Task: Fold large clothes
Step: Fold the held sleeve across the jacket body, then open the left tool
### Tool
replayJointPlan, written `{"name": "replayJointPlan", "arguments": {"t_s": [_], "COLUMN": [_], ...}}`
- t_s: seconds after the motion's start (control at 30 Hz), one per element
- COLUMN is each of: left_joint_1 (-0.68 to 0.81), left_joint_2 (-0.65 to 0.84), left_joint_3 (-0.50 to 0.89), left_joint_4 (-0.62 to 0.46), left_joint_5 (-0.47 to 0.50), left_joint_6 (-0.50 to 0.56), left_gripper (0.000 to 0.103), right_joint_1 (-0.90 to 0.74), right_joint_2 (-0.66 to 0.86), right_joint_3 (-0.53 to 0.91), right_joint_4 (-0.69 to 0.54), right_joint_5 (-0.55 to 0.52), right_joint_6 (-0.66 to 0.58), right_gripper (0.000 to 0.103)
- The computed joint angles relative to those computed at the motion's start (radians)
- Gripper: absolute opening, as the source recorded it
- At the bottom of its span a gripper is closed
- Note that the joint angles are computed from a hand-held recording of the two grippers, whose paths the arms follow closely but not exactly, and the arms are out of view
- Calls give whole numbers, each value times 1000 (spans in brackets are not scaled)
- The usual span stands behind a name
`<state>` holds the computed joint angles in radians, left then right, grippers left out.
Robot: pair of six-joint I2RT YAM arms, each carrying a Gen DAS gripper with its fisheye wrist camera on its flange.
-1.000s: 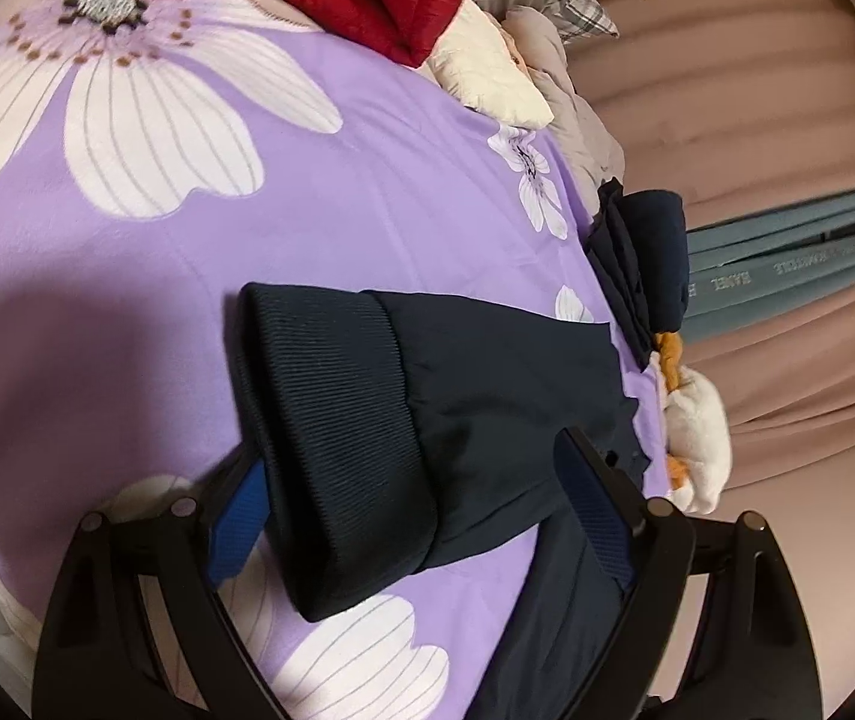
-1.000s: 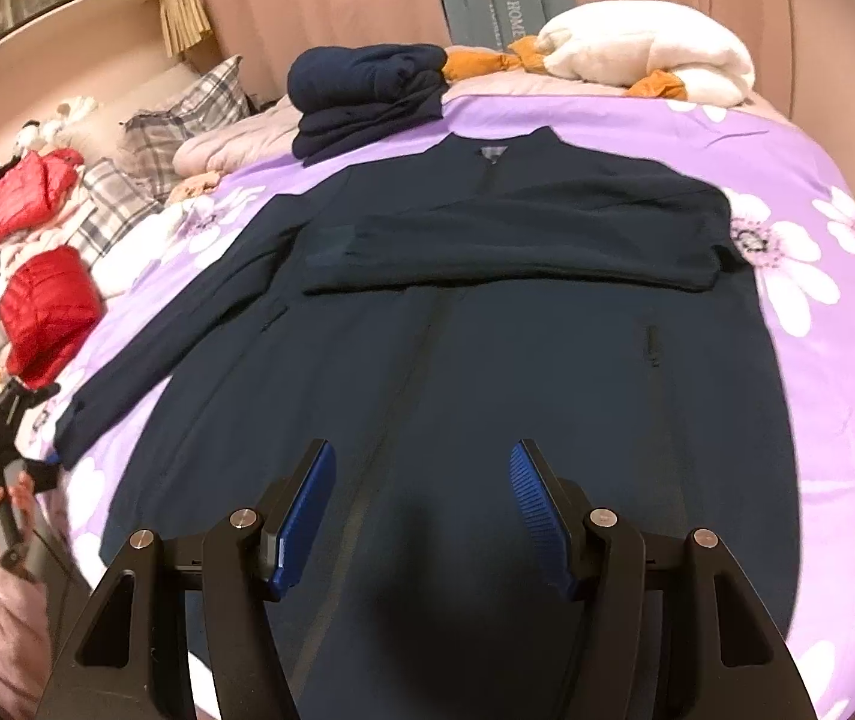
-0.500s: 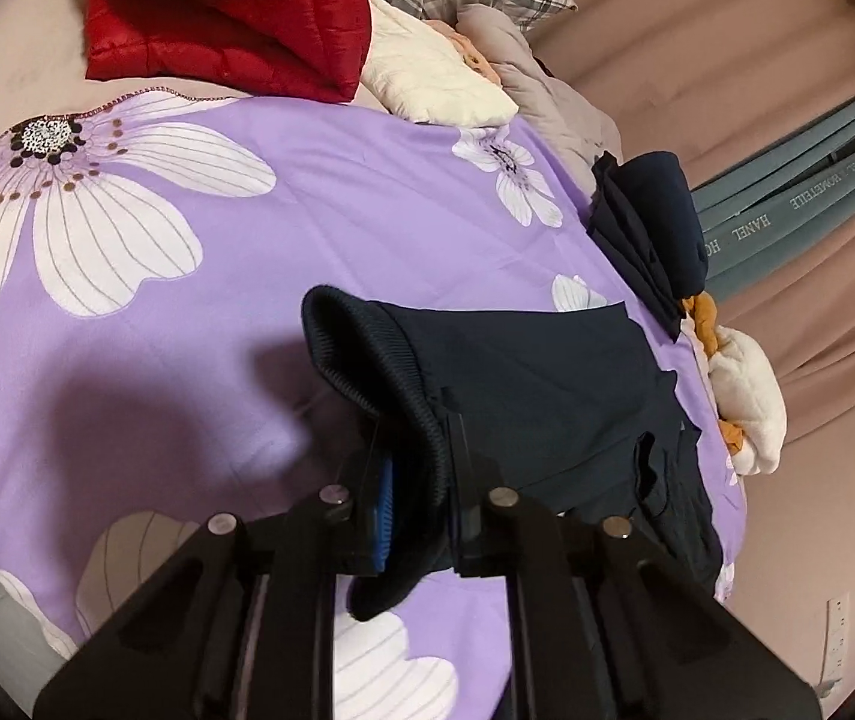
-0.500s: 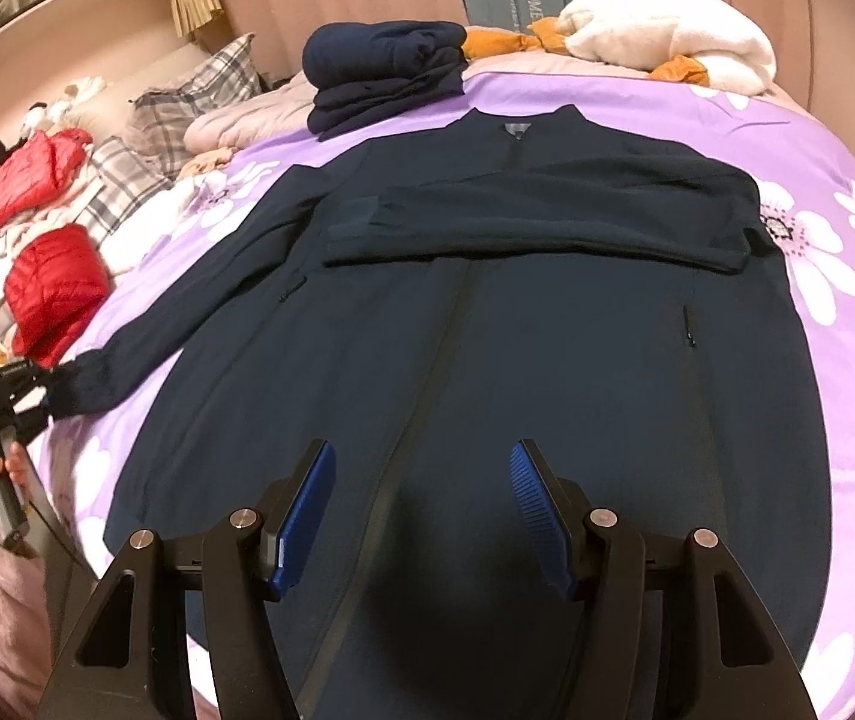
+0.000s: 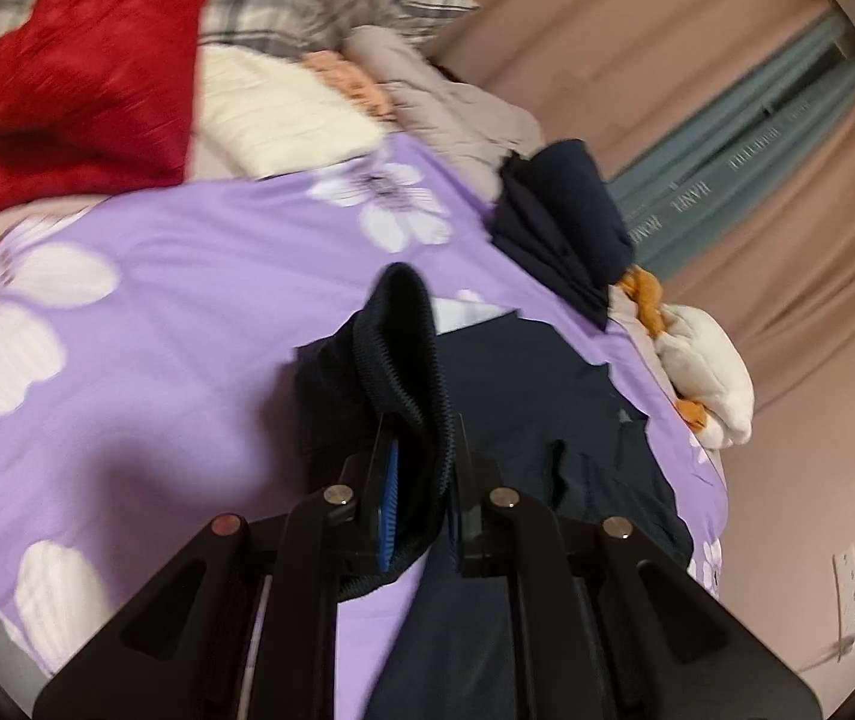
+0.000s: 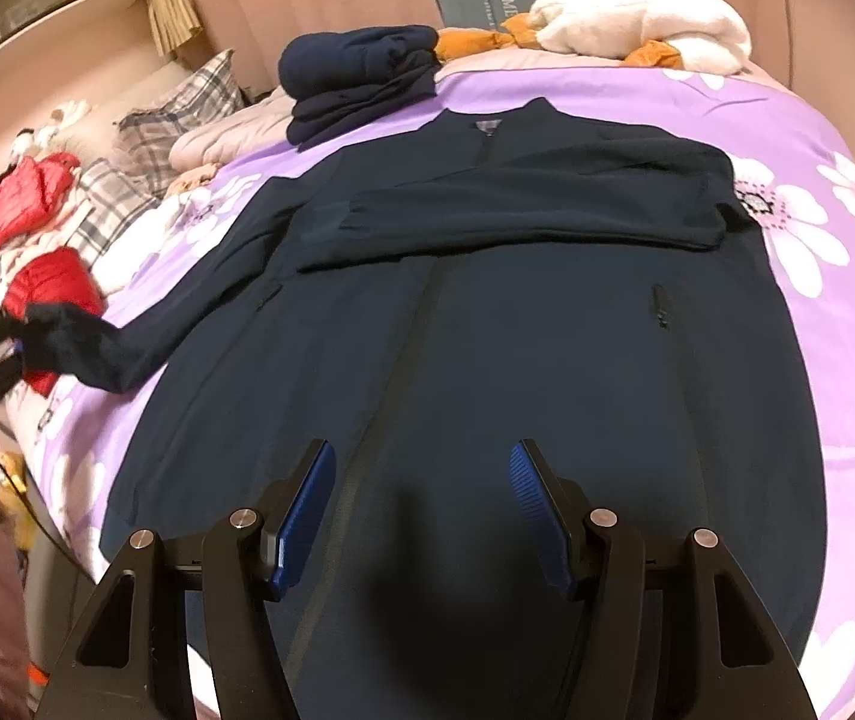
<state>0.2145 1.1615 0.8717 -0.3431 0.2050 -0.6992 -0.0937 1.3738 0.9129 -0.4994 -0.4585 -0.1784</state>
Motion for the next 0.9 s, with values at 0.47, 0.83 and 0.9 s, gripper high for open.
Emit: {"name": "replayJointPlan", "arguments": {"t_s": [0.47,0.83,0.9], "left_joint_1": [-445,-674,-688], "left_joint_2": [461,1026,1108], "left_joint_3": [622,1278,1383], "left_joint_4": [-113,-354,-402], "left_joint_5": [-168,-159,-148], "left_joint_6": [63,80,59], "left_gripper": [10,12,24], "right_joint_1": [-164,-274,-282], "right_joint_2": [72,137,148], "right_joint_3": [14,40,40], "right_joint_4": [24,17,15], "right_joint_5": [-103,-170,-173], "right_joint_6": [-14,8,5], "right_gripper": [61,61,61]}}
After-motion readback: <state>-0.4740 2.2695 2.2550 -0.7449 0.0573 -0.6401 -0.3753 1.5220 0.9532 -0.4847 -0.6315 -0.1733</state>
